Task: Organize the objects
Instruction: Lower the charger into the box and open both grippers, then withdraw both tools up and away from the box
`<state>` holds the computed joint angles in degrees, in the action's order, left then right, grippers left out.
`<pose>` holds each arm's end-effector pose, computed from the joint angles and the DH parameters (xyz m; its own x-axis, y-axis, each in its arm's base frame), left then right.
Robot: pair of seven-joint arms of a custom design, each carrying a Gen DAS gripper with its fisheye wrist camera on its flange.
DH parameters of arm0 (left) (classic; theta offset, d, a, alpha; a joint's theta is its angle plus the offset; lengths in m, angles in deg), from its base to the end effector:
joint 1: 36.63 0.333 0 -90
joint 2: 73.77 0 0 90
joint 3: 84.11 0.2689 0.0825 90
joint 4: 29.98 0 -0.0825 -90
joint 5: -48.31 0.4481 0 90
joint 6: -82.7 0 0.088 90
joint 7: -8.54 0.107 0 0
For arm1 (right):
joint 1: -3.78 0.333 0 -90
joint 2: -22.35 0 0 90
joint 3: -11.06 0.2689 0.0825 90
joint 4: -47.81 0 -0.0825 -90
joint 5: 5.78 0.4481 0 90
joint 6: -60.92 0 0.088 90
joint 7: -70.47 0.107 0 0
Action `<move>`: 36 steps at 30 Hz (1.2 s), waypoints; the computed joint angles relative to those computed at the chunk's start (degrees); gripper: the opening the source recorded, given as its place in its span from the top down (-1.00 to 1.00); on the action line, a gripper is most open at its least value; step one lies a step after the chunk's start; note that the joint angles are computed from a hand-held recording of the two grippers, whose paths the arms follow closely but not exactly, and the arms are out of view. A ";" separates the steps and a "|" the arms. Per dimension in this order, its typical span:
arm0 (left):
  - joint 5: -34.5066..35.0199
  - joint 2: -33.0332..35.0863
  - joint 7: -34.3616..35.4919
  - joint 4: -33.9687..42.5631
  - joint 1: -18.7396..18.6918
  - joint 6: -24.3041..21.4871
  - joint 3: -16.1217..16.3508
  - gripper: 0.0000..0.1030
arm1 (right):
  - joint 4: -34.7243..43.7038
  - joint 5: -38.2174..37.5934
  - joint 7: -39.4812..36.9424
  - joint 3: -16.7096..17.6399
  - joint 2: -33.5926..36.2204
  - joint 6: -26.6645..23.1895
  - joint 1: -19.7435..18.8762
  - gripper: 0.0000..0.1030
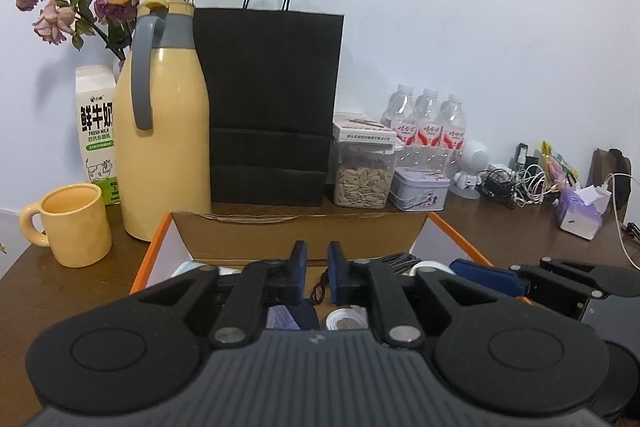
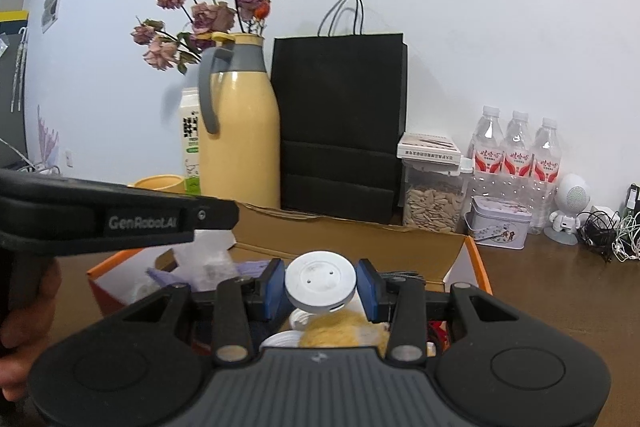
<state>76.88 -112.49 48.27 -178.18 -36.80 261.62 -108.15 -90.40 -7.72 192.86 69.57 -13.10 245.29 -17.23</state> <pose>0.4254 -0.2466 0.5195 -0.1830 -0.9790 0.0894 -0.3849 -0.0123 -0.9229 0.4180 0.3717 0.4903 0.3506 -0.9363 0.0214 -0.3180 -0.1405 -0.9376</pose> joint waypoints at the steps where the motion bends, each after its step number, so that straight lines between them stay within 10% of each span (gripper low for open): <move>1: 0.04 0.58 -0.22 0.48 0.58 -0.09 -0.40 0.41 | 0.51 -0.17 -0.03 0.44 0.42 -0.21 -0.86 0.26; 3: 0.54 0.83 -1.96 1.10 3.41 -0.01 -2.73 -0.55 | 1.60 -0.70 -0.02 1.19 1.55 -0.88 -2.48 0.26; 5: 1.51 0.46 -3.88 1.54 6.49 0.09 -5.25 -0.98 | 2.67 -1.50 0.25 1.65 2.92 -2.14 -3.68 0.26; 10: 3.36 1.30 -4.98 2.56 7.31 -2.10 -5.41 -1.00 | 3.93 -3.95 4.51 3.28 4.06 -4.59 -7.01 -0.93; 36: 5.18 -8.60 -5.11 -3.54 -0.86 -8.14 1.21 -1.00 | -0.46 -11.97 13.83 -4.89 -2.47 -7.27 2.22 -1.00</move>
